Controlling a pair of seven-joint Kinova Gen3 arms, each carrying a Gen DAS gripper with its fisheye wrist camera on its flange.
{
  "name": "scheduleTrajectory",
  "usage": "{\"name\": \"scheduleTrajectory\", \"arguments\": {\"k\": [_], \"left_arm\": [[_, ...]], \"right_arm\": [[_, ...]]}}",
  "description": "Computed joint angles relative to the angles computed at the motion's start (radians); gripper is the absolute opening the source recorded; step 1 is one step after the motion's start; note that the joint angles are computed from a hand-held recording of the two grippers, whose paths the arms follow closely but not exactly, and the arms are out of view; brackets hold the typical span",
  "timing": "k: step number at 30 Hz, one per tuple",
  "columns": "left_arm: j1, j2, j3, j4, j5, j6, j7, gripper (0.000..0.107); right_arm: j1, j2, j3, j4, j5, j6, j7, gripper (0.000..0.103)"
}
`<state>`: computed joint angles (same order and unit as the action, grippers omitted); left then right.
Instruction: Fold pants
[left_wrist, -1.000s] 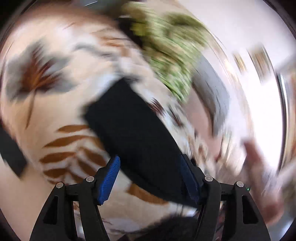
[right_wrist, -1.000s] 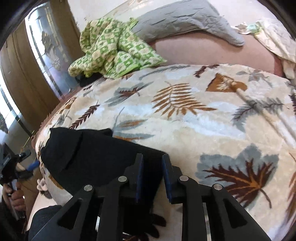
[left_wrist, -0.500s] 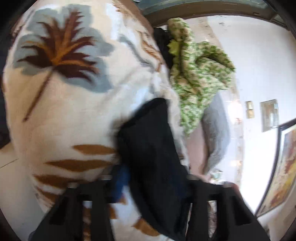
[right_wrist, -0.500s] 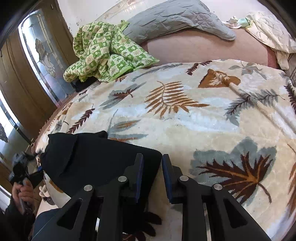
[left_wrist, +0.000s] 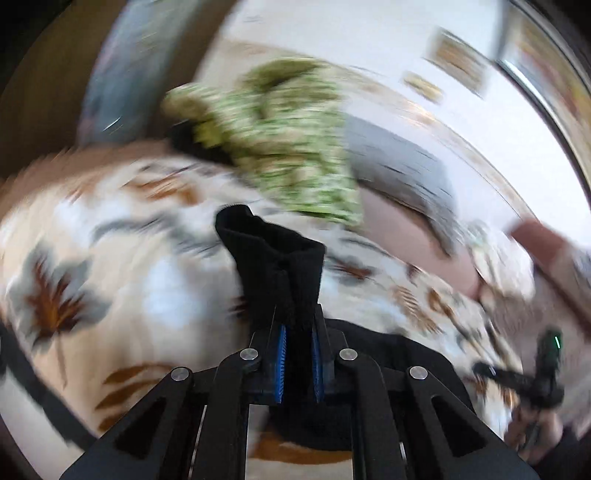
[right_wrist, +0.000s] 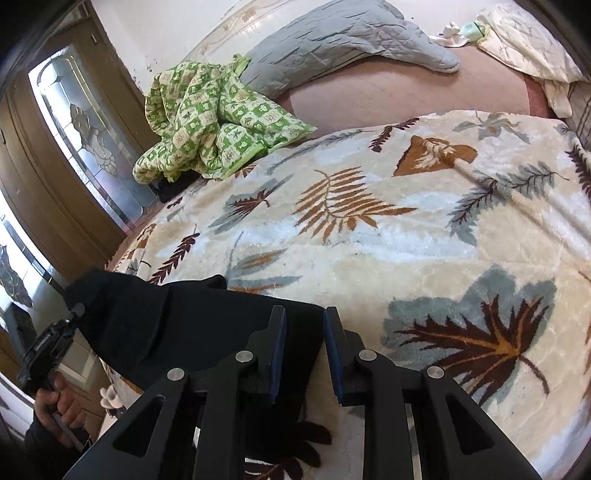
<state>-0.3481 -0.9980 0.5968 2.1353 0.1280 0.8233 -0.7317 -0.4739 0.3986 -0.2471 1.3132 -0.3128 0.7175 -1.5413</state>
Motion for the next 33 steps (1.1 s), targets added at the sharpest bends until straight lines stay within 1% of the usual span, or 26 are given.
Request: {"name": "scheduleTrajectory", "arguments": {"k": [1,4,6,7,10,12,13,14,15,16,18,19,20,22,23,24,27,29,30,31,32,33], "left_arm": [[0.012,0.016,0.016,-0.009,0.004,-0.015,-0.016,0.009],[0.076,0.136,0.071,-0.044,-0.007,-0.085,-0.075,0.009],[0.082,0.224,0.109,-0.076,0.021,-0.119,-0.140,0.009],[0.091,0.251,0.117,-0.087,0.023,-0.127,-0.148,0.009],[0.126,0.359,0.148,-0.127,-0.024,-0.171,-0.110,0.009],[0.130,0.447,0.145,-0.156,-0.025,-0.203,-0.140,0.009],[0.133,0.493,0.156,-0.180,-0.035,-0.201,-0.147,0.009],[0.118,0.540,0.156,-0.201,-0.043,-0.207,-0.159,0.009],[0.122,0.578,0.161,-0.223,-0.055,-0.197,-0.155,0.009],[0.120,0.621,0.185,-0.244,-0.076,-0.192,-0.134,0.009],[0.125,0.700,0.210,-0.290,-0.137,-0.157,-0.084,0.009],[0.104,0.746,0.244,-0.322,-0.164,-0.132,-0.073,0.009],[0.102,0.791,0.269,-0.353,-0.205,-0.103,-0.052,0.009],[0.068,0.865,0.355,-0.411,-0.286,-0.053,0.002,0.009],[0.049,0.901,0.400,-0.438,-0.327,-0.031,0.023,0.009],[0.049,0.935,0.427,-0.461,-0.367,-0.015,0.044,0.009],[0.127,1.009,0.434,-0.510,-0.475,0.045,0.122,0.009],[0.185,1.074,0.433,-0.549,-0.533,0.105,0.145,0.011],[0.218,1.106,0.425,-0.569,-0.545,0.138,0.152,0.012],[0.249,1.145,0.405,-0.599,-0.541,0.178,0.143,0.018],[0.261,1.167,0.403,-0.615,-0.527,0.202,0.139,0.022],[0.255,1.190,0.408,-0.632,-0.506,0.210,0.118,0.028]], "right_arm": [[-0.001,-0.001,0.002,0.000,0.002,-0.001,-0.003,0.023],[0.001,-0.002,0.003,0.002,0.000,-0.003,-0.007,0.023],[0.004,-0.006,0.002,0.006,-0.003,-0.009,-0.007,0.023],[0.006,-0.008,0.002,0.008,-0.004,-0.011,-0.007,0.023],[0.015,-0.010,-0.001,0.012,-0.015,-0.016,-0.004,0.023],[0.016,-0.012,0.003,0.012,-0.015,-0.015,-0.012,0.023],[0.013,-0.013,0.009,0.012,-0.010,-0.015,-0.022,0.023],[0.009,-0.014,0.016,0.012,-0.003,-0.015,-0.035,0.023],[0.003,-0.014,0.024,0.009,0.012,-0.011,-0.057,0.023],[-0.015,-0.016,0.050,0.008,0.037,-0.006,-0.095,0.023],[-0.020,-0.022,0.064,0.016,0.061,-0.012,-0.147,0.023],[-0.016,-0.025,0.069,0.021,0.065,-0.017,-0.170,0.023],[-0.014,-0.027,0.074,0.024,0.072,-0.020,-0.192,0.023],[-0.015,-0.032,0.086,0.029,0.096,-0.024,-0.237,0.023],[-0.006,-0.031,0.080,0.030,0.095,-0.024,-0.243,0.023],[0.007,-0.028,0.071,0.028,0.085,-0.021,-0.243,0.023],[0.019,-0.018,0.056,0.016,0.080,-0.009,-0.238,0.023],[0.013,-0.017,0.056,0.012,0.091,-0.009,-0.237,0.023],[0.011,-0.018,0.056,0.011,0.097,-0.008,-0.237,0.023],[0.004,-0.022,0.059,0.017,0.107,-0.012,-0.239,0.023],[0.000,-0.023,0.061,0.017,0.115,-0.011,-0.243,0.023],[-0.003,-0.025,0.063,0.017,0.121,-0.012,-0.247,0.023]]}}
